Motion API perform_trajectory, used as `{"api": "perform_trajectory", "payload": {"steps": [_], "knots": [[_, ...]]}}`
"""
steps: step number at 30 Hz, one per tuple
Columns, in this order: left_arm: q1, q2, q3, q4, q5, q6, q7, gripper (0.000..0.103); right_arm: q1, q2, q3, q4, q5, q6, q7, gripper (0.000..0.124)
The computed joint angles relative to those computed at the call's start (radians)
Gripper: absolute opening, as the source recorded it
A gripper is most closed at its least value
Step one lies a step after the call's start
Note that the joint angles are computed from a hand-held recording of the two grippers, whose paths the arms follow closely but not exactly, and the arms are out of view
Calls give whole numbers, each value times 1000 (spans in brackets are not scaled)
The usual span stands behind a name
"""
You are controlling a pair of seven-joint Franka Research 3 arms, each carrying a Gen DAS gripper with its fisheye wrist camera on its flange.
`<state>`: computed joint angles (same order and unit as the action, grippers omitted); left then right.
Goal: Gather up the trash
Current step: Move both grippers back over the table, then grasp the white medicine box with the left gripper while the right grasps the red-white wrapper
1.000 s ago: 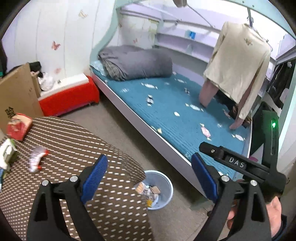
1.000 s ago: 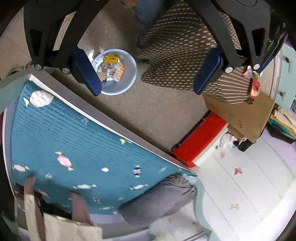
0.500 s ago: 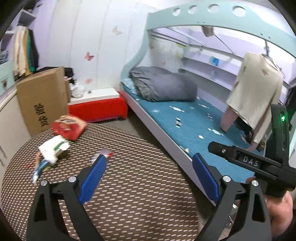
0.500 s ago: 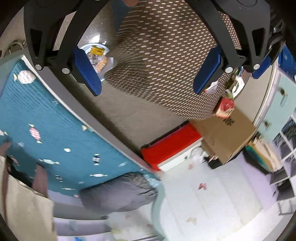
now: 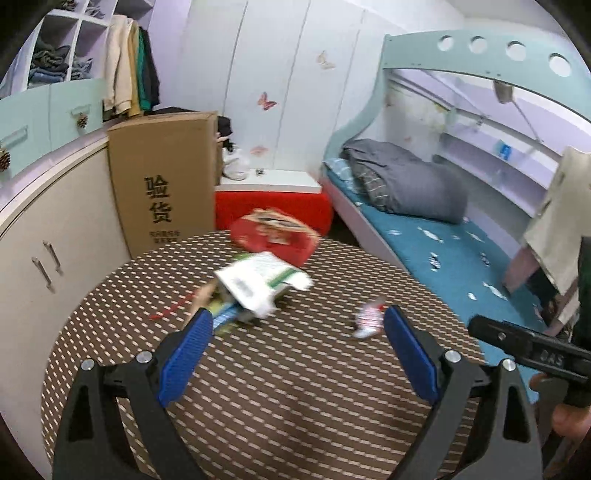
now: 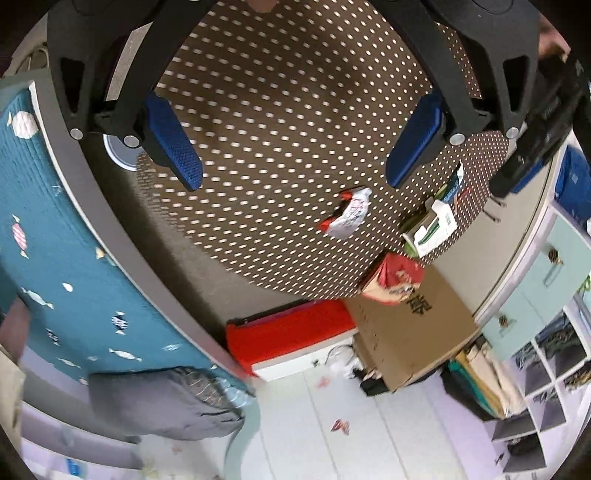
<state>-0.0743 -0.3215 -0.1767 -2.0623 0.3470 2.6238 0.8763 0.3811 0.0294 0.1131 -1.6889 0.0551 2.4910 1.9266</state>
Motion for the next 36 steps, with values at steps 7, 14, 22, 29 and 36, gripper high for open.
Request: {"api": "perform_trajectory", "payload": {"steps": [7,14,22,29,36], "knots": [[14,149,45,109,5,-29,207,92,27,124,-3,118,-1,-48,-9,97],[17,302,53,236,-94,-61,465,91,62,273,-19,296,-11,-103,-26,97],[30,327,48,268,-354,-64,619,58,116,385,-50,436,-58,-146,-53,43],[15,203,64,119,-465,142,599,58,86,254,-31,242,9,-26,-93,30],[-54,76,104,4,-523,324,572,58,58,103,-8,47,65,69,-141,29]]}}
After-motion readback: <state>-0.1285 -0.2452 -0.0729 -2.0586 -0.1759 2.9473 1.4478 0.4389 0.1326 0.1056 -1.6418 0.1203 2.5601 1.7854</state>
